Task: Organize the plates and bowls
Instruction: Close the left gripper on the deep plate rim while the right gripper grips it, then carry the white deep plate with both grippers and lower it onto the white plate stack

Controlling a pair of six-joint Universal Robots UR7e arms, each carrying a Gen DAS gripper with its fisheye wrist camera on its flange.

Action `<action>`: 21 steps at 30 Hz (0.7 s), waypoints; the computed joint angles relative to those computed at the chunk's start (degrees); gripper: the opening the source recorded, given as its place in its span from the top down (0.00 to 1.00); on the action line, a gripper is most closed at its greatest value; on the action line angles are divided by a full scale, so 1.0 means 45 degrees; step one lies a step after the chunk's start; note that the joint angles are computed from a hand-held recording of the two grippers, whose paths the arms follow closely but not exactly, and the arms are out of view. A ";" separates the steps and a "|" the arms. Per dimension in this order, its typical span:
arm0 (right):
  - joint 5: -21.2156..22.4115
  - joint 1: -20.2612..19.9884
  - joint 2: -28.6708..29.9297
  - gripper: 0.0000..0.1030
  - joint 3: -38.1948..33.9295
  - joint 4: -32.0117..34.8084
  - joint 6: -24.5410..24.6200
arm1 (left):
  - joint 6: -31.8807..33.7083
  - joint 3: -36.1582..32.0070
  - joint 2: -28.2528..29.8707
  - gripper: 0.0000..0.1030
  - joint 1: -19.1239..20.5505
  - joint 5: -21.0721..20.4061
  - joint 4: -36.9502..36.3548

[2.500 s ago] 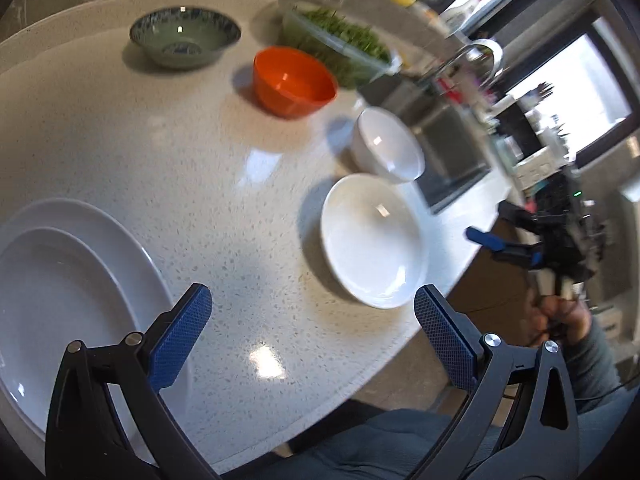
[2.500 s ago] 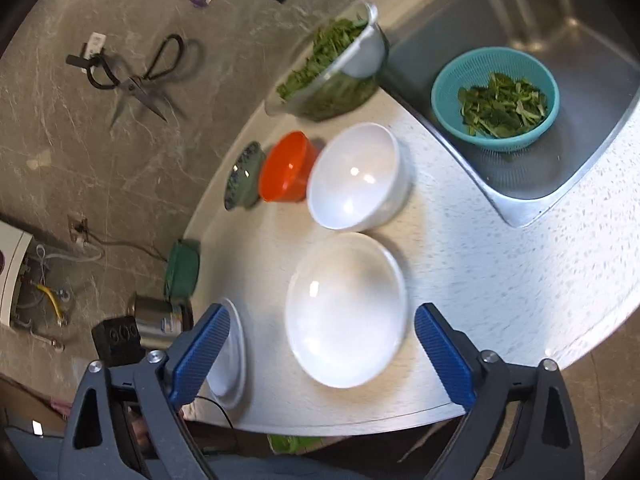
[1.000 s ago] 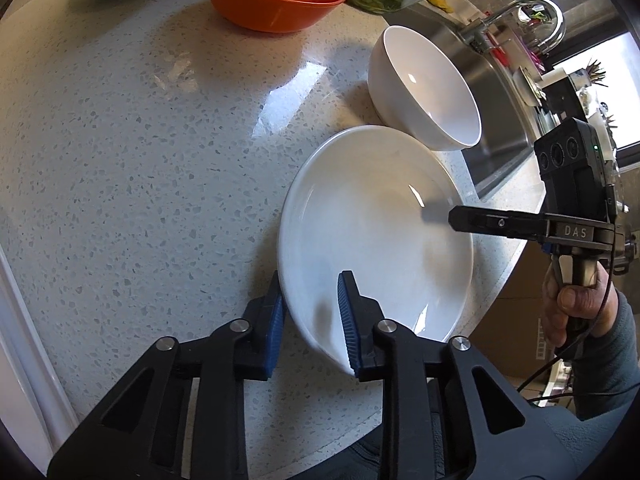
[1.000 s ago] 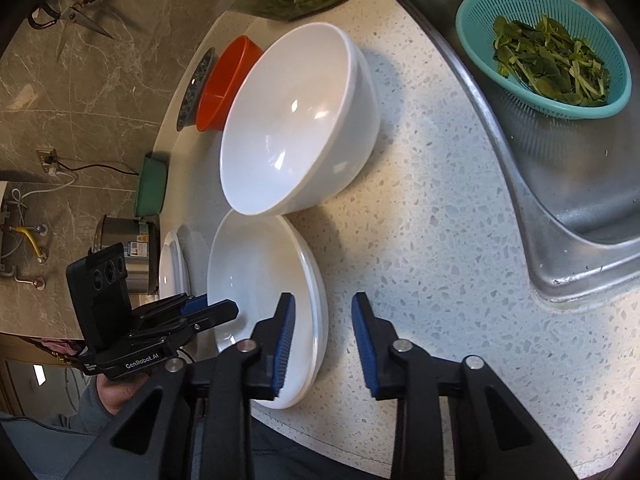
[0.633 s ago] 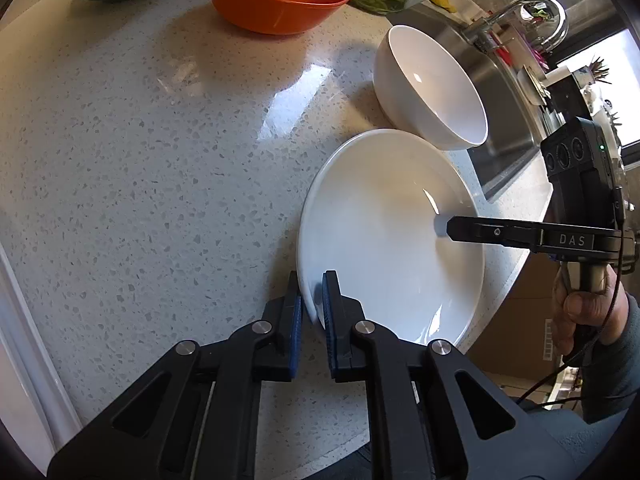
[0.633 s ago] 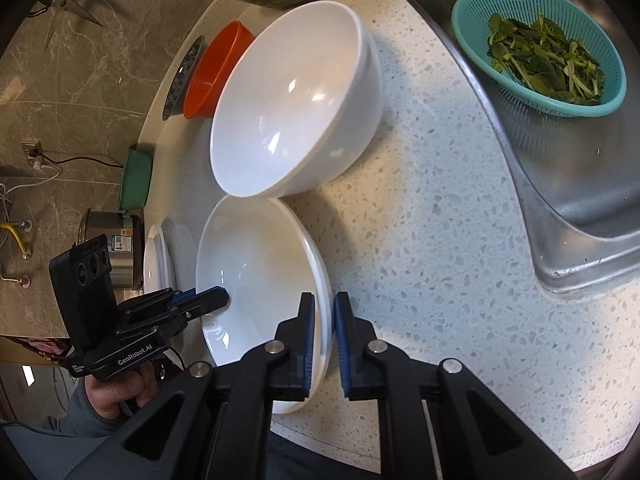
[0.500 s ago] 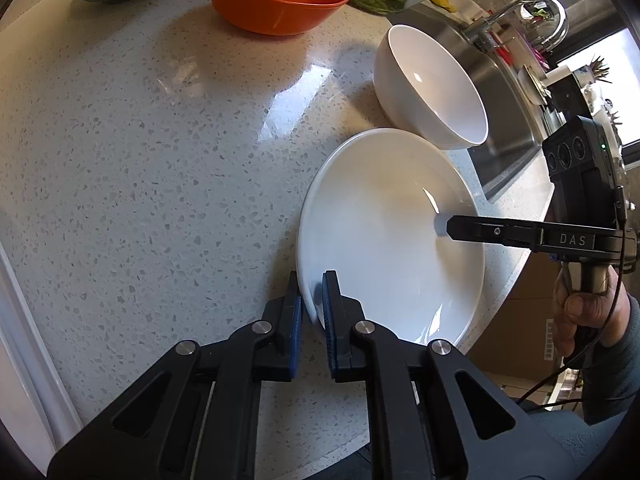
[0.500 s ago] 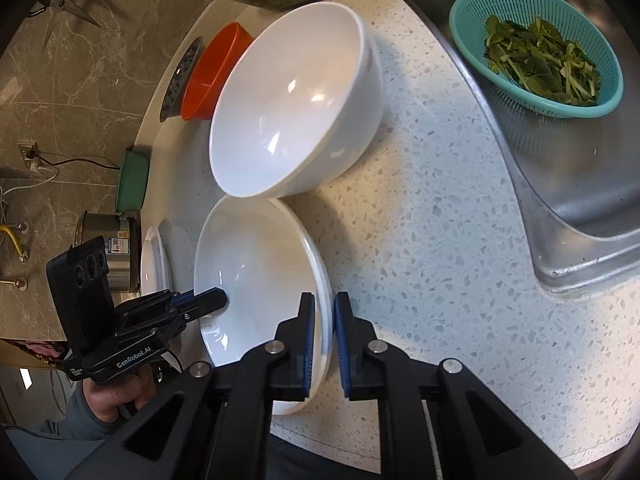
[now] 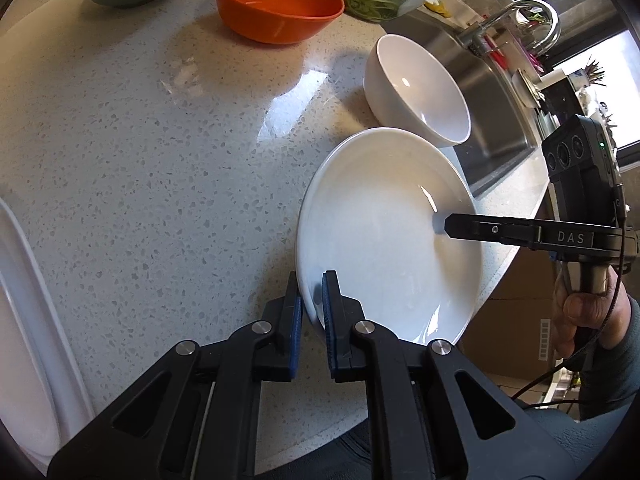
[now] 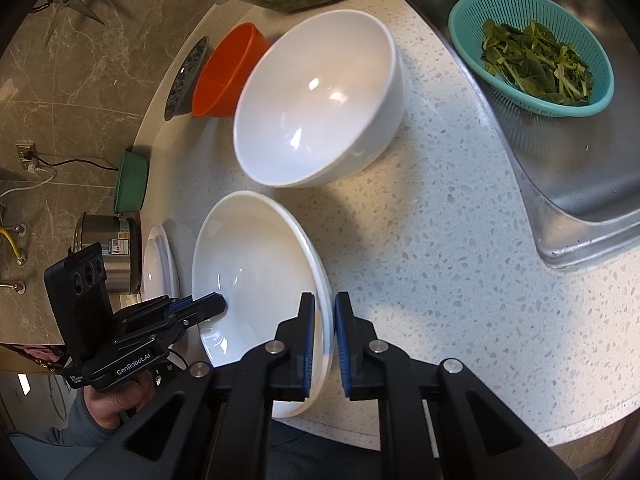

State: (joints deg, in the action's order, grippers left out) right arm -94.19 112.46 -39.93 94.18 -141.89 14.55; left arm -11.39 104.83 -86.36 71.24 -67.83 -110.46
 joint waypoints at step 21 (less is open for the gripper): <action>0.0690 0.1830 0.1051 0.86 -0.2306 0.1700 -0.0098 | -0.1418 -0.0861 -0.3029 0.92 -0.0514 0.0906 0.2741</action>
State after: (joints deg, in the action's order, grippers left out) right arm -91.09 120.70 -35.20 83.80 -134.25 14.11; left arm -17.77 100.96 -99.99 68.92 -63.76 -98.12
